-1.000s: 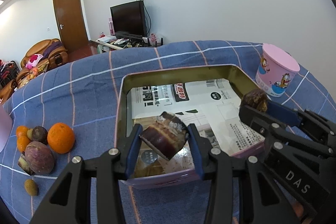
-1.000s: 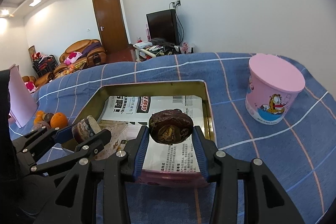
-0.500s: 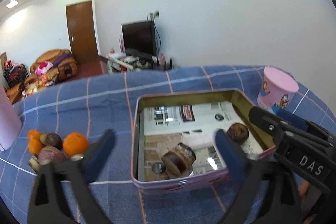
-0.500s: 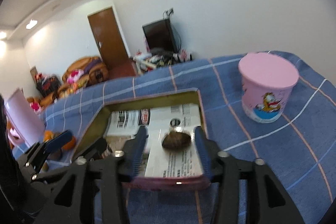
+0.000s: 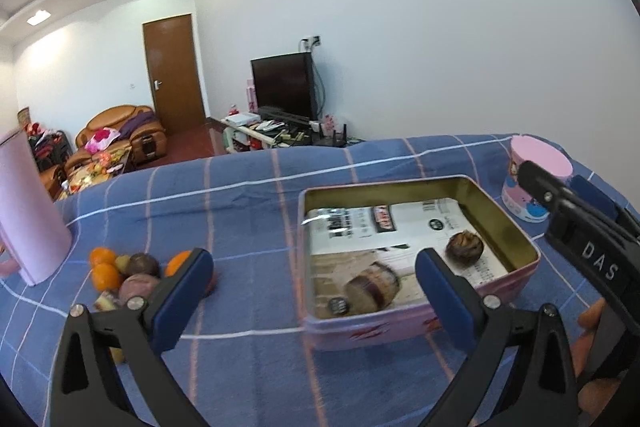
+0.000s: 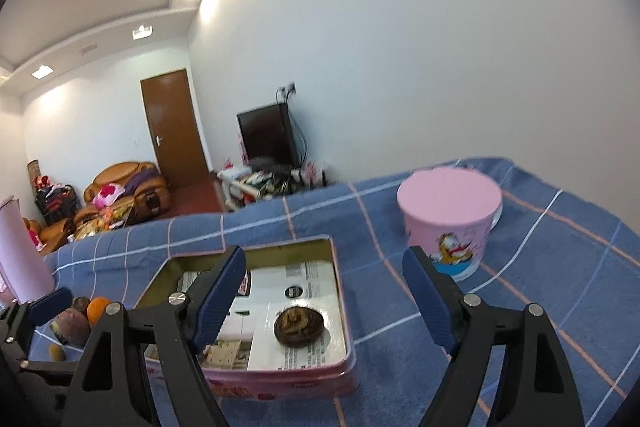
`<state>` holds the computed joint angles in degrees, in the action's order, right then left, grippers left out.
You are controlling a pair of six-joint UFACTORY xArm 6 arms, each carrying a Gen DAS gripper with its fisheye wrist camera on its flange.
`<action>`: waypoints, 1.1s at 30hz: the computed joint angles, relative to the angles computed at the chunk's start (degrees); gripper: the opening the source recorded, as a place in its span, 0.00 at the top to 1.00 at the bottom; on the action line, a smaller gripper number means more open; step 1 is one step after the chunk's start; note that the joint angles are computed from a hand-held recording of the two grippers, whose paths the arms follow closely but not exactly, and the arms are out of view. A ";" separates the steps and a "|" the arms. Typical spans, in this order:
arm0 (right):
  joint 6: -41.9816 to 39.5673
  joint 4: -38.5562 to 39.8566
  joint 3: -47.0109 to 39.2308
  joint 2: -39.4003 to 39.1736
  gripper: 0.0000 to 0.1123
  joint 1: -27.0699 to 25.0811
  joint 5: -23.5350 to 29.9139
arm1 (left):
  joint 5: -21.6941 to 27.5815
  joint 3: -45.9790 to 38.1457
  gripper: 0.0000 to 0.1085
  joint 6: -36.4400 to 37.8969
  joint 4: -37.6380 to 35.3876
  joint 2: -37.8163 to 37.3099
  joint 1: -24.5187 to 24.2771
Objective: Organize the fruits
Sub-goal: 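Withdraw both open tools from the tin back toward the fruit pile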
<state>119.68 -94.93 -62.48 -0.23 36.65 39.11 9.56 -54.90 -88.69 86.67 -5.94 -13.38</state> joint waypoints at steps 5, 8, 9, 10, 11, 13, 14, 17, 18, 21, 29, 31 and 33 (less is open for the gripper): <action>-2.66 1.02 -0.06 0.01 0.27 2.81 5.50 | -1.77 3.89 0.05 4.17 -3.02 -3.12 4.03; -4.39 2.18 -0.23 0.21 0.27 4.01 8.07 | -2.09 5.88 0.05 4.31 -0.93 -5.14 6.99; -4.75 2.39 -0.26 0.23 0.27 4.64 9.29 | -2.07 6.37 0.05 3.18 0.76 -5.80 7.79; -5.21 2.62 -0.38 0.40 0.27 5.15 10.33 | -2.02 6.78 0.05 1.71 2.76 -6.46 9.03; -5.86 3.09 -0.58 0.57 0.27 5.58 11.11 | -2.43 6.92 0.05 1.29 3.38 -6.62 9.87; -7.66 4.78 -1.41 1.32 0.27 6.53 13.08 | -3.63 7.08 0.05 0.42 4.52 -6.79 12.31; -8.15 5.21 -1.67 1.51 0.27 6.94 13.72 | -3.95 7.04 0.05 0.02 5.09 -6.71 13.09; -8.78 5.98 -2.24 1.99 0.27 8.11 15.14 | -4.93 7.14 0.05 0.51 5.44 -6.51 15.69; -8.76 6.16 -2.40 2.14 0.27 8.48 15.26 | -5.13 7.18 0.05 1.12 4.89 -6.42 16.24; -9.43 6.77 -3.80 3.40 0.27 9.76 15.87 | -6.73 7.29 0.05 2.42 3.75 -6.12 18.34; -12.23 7.57 -9.55 8.41 0.27 12.52 14.06 | -8.91 7.37 0.05 0.82 6.28 -6.02 21.48; -12.50 7.37 -10.78 9.42 0.27 12.77 13.06 | -9.07 7.00 0.05 -1.68 9.29 -6.00 22.02; -13.25 8.05 -12.41 10.69 0.27 13.47 12.87 | -9.65 7.07 0.05 -1.56 9.35 -6.05 22.62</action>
